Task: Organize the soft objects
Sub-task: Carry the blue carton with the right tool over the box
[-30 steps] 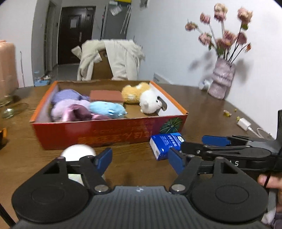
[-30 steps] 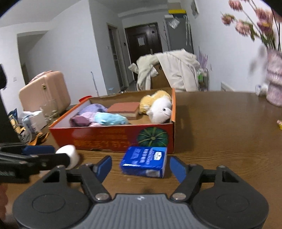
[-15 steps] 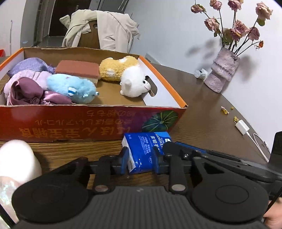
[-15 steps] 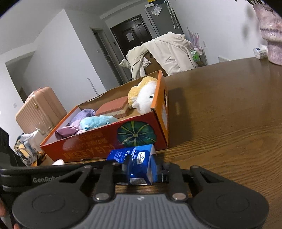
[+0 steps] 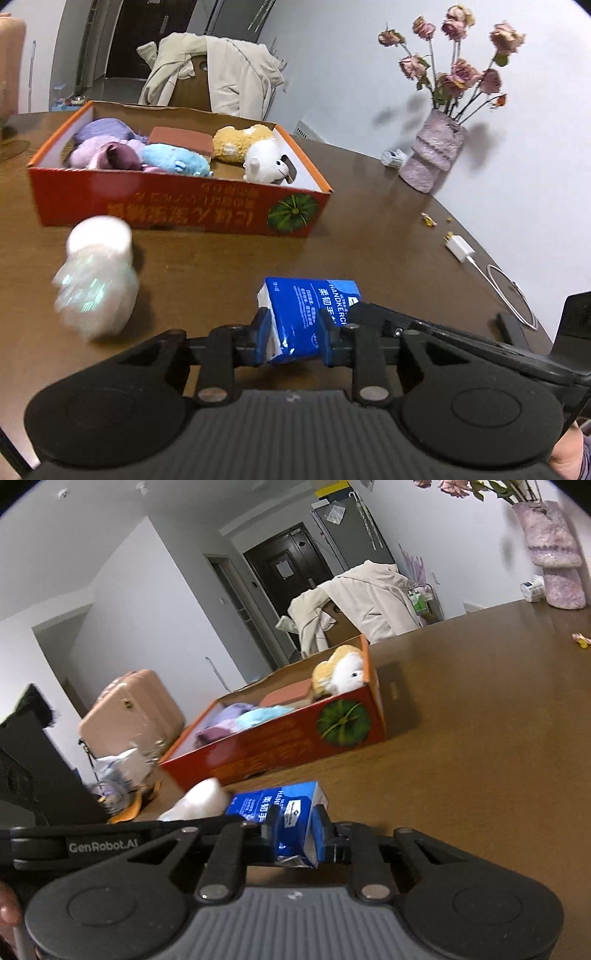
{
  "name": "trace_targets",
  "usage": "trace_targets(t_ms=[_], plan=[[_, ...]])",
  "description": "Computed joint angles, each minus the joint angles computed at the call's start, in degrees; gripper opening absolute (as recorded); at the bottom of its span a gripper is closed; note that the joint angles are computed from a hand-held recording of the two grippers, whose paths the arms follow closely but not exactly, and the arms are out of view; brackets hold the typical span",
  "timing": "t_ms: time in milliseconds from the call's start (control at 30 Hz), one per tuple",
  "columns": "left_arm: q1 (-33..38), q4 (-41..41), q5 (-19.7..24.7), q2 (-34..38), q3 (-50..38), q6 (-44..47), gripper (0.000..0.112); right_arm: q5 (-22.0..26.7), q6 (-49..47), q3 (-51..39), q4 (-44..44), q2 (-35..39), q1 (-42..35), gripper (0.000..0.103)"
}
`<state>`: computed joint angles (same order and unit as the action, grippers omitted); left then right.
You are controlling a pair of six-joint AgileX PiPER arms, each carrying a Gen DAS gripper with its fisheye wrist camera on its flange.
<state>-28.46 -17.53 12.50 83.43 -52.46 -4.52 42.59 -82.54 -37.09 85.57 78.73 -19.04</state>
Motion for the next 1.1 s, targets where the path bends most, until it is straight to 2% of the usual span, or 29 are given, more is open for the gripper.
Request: trace_targets(t_ms=[100, 167, 267, 367, 467, 533, 633, 700, 767, 833, 1000, 1067, 1100], plan=[[-2.3, 11.6, -0.4, -4.7, 3.4, -12.1, 0.027, 0.9, 1.6, 2.4, -2.4, -5.3, -0.8, 0.017], [-3.0, 15.9, -0.3, -6.4, 4.3, -16.7, 0.027, 1.9, 2.6, 2.9, -3.2, -6.9, -1.5, 0.017], [-2.7, 15.2, 0.2, -7.3, 3.9, -15.8, 0.027, 2.4, 3.4, 1.9, -3.5, -7.5, -1.6, 0.017], [-1.0, 10.7, 0.9, -5.3, -0.1, -9.8, 0.027, 1.3, 4.0, -2.4, -3.7, -5.7, -0.3, 0.017], [1.9, 3.1, 1.7, -0.4, -7.9, -0.7, 0.027, -1.4, 5.6, -11.1, -5.2, -1.0, 2.7, 0.017], [4.7, -3.6, 4.2, 4.5, -14.8, 5.7, 0.027, -2.9, 8.6, -18.2, -7.7, 3.8, 4.9, 0.017], [8.8, -8.1, 10.6, 13.5, -27.7, 9.4, 0.027, -4.5, 15.9, -30.2, -13.5, 12.7, 7.9, 0.017], [11.3, -10.3, 14.5, 19.6, -35.4, 11.3, 0.027, -3.9, 22.3, -38.6, -19.2, 19.1, 9.3, 0.017], [13.5, -10.6, 20.2, 26.4, -43.9, 9.3, 0.027, -2.1, 29.2, -46.6, -24.3, 25.6, 10.3, 0.018], [14.9, -10.3, 23.9, 31.1, -49.7, 7.7, 0.027, -1.6, 34.0, -52.7, -29.0, 30.8, 11.7, 0.018], [16.0, -7.0, 28.5, 37.6, -57.3, 6.5, 0.028, -2.8, 42.2, -60.6, -37.7, 37.8, 15.3, 0.019], [16.5, -7.0, 29.6, 37.9, -57.4, 7.3, 0.033, -1.1, 43.2, -61.7, -38.1, 39.0, 15.6, 0.022], [16.7, -7.5, 28.7, 37.1, -55.7, 9.0, 0.034, -0.7, 43.2, -62.2, -38.2, 39.4, 15.7, 0.023]])
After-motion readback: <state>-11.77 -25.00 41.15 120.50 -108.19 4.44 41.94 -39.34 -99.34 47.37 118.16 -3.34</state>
